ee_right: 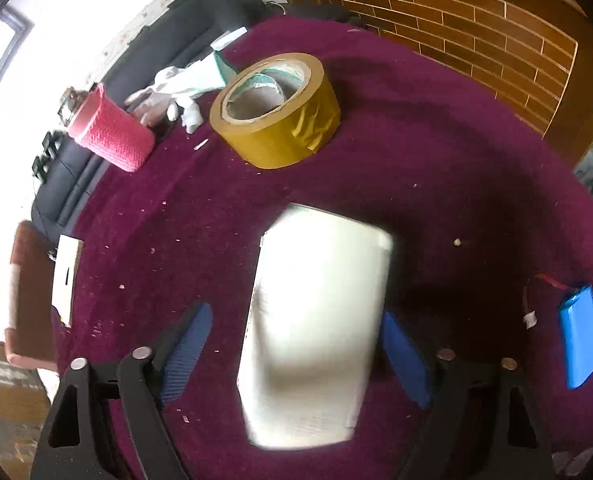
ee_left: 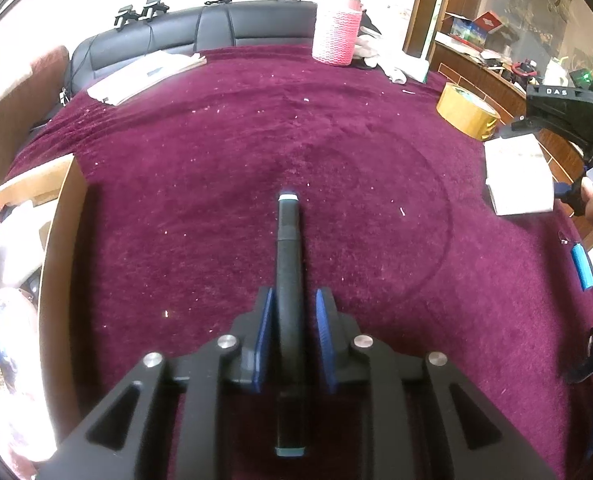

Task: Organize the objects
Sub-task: 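Grasp the green-and-white medicine box with the right gripper, then carry the marker with the left gripper into the box and release while the right carries the medicine box over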

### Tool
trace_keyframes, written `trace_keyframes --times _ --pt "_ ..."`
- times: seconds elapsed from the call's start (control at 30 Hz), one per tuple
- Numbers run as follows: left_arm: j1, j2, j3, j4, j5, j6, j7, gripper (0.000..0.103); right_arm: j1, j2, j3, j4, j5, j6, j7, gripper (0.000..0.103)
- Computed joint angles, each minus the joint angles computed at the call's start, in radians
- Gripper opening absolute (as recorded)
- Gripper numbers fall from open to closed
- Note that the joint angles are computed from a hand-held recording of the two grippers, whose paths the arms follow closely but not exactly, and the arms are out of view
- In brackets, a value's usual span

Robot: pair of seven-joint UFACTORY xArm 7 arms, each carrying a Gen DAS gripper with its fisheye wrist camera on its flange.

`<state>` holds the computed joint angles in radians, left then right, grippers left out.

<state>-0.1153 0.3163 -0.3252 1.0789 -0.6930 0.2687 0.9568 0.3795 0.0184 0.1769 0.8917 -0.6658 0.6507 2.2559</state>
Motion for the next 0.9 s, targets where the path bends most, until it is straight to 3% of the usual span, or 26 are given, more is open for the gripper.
trace_keyframes --times 0.03,0.07,0.13,0.23,0.37,0.47,0.6,0.7,0.8,0.9 --pt "0.000 0.000 0.000 0.000 0.002 -0.001 0.001 0.021 -0.003 -0.002 -0.002 -0.006 0.015 -0.011 -0.015 0.052" --pt "0.001 0.000 -0.001 -0.001 0.002 -0.003 0.005 0.021 -0.010 -0.003 -0.008 -0.019 0.026 -0.057 -0.035 0.046" --pt "0.006 0.002 -0.006 0.002 -0.004 -0.001 0.013 0.021 -0.017 -0.003 -0.011 -0.033 0.039 -0.105 -0.055 0.045" --pt "0.008 0.003 -0.004 0.003 -0.011 -0.005 0.015 0.014 -0.003 0.001 0.001 -0.012 0.025 -0.068 -0.047 0.045" --pt "0.023 0.010 -0.007 0.023 -0.036 0.036 0.021 0.014 0.047 0.022 0.034 0.034 -0.129 -0.063 0.063 0.045" --pt "0.028 0.013 -0.006 0.031 -0.060 0.054 0.037 0.014 0.112 0.096 0.035 0.110 -0.346 -0.088 0.200 0.045" --pt "0.037 0.023 0.004 0.058 -0.102 0.115 0.045 0.014 0.201 0.211 -0.006 0.208 -0.501 -0.080 0.270 0.045" --pt "0.044 0.035 0.020 0.090 -0.131 0.189 0.036 0.014 0.228 0.245 -0.040 0.229 -0.540 -0.094 0.251 0.045" --pt "0.031 0.037 0.034 0.094 -0.144 0.191 0.040 0.014 0.244 0.247 -0.058 0.236 -0.595 -0.109 0.258 0.045" --pt "0.015 0.032 0.040 0.083 -0.141 0.168 0.051 0.014 0.249 0.266 -0.061 0.261 -0.580 -0.116 0.227 0.045"
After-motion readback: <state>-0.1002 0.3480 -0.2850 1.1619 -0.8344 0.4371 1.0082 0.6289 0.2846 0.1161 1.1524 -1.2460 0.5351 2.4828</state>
